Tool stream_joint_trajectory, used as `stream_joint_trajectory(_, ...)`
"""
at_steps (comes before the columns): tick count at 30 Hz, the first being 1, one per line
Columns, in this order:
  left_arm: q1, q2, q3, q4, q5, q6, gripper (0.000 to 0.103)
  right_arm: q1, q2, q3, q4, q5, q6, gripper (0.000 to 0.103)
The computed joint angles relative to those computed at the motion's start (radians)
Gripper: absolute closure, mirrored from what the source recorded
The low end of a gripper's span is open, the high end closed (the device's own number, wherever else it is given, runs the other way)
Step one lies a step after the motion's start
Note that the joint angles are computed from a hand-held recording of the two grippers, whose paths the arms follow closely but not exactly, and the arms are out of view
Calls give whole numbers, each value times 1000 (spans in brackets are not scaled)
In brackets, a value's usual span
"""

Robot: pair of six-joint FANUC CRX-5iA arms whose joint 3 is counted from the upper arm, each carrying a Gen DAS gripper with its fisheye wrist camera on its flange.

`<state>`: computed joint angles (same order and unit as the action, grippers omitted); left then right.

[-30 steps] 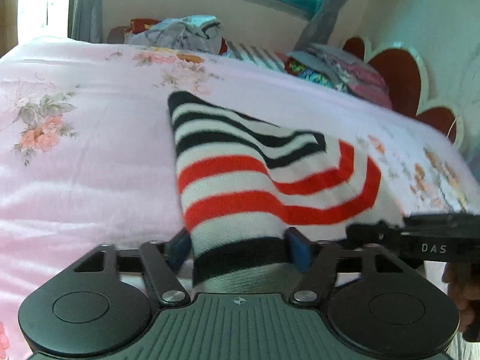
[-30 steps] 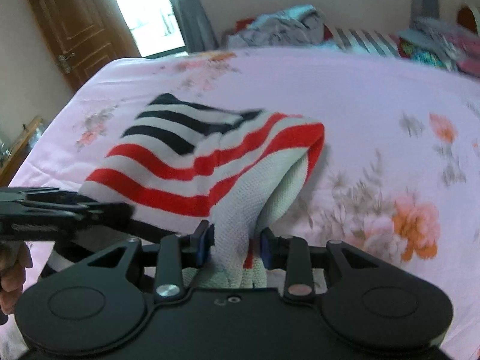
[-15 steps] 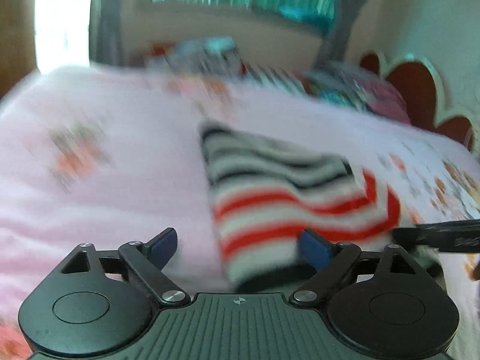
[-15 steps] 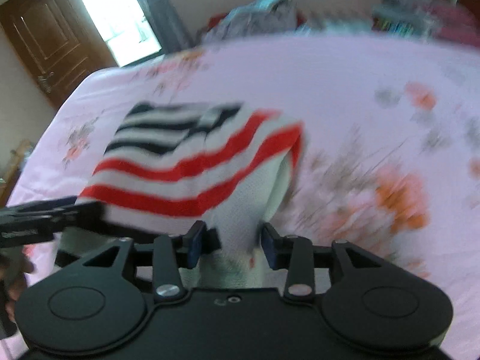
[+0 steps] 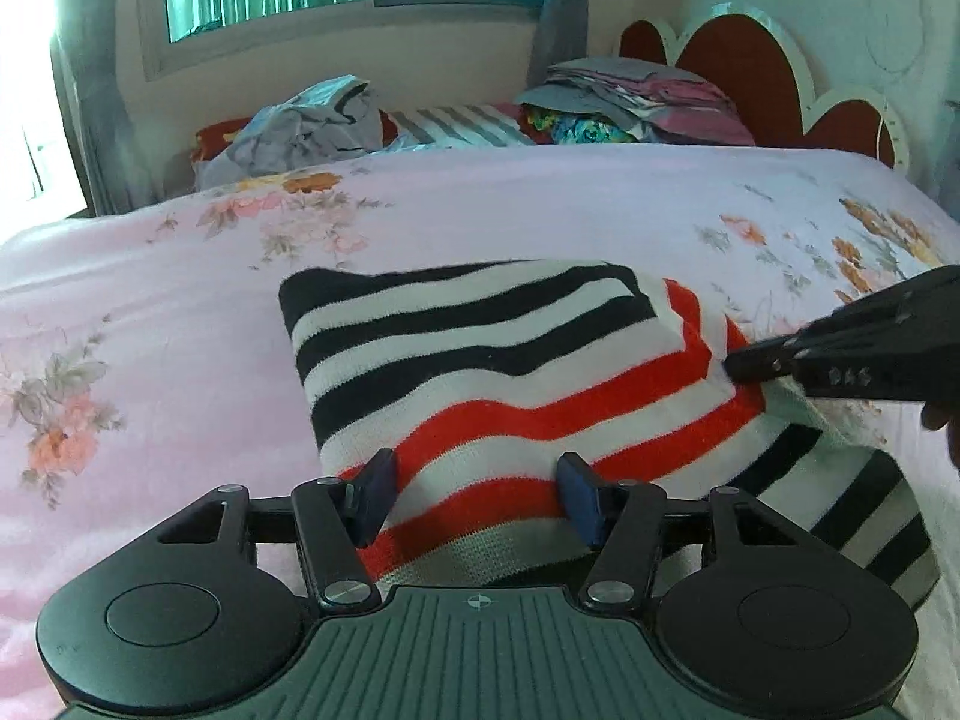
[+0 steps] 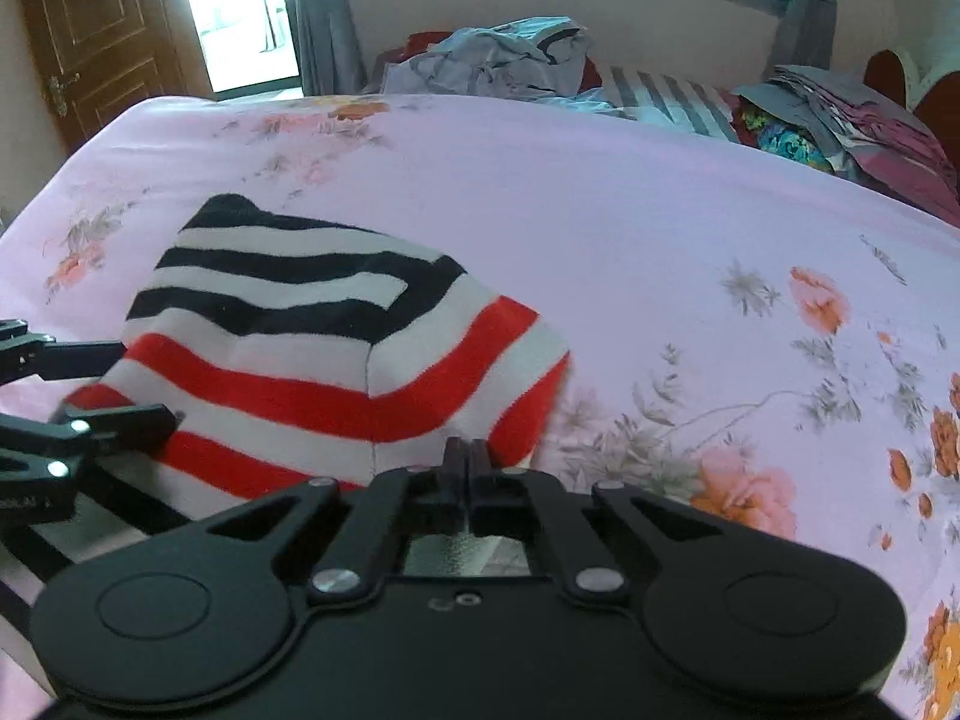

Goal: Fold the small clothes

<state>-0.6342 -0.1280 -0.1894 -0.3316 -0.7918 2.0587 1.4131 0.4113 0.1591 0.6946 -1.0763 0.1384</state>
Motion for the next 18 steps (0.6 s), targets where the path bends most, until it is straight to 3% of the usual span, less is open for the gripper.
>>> stream_joint_trajectory(2, -14, -59, -31, -3, 8, -7, 45, 25, -30, -37, 65, 12, -46, 88)
stream_joint_trajectory(3, -27, -84, -41, -16, 0, 9, 45, 41, -57, -66, 92, 28, -60, 87)
stream_joint_trajectory(10, -157, -176, -73, -163, -142, 240, 55, 141, -119, -100, 54, 26, 10, 90)
stream_joint_trajectory(12, -172, -185, -80, -168, -160, 260, 55, 151, -115, -101, 26, 11, 29, 90)
stream_joint_trajectory(16, -204, -169, -74, -176, -198, 280, 55, 150, -110, -98, -47, -15, 50, 103)
stream_joint_trajectory(18, -219, -164, -76, -185, -207, 303, 55, 147, -109, -110, -47, -13, 49, 103)
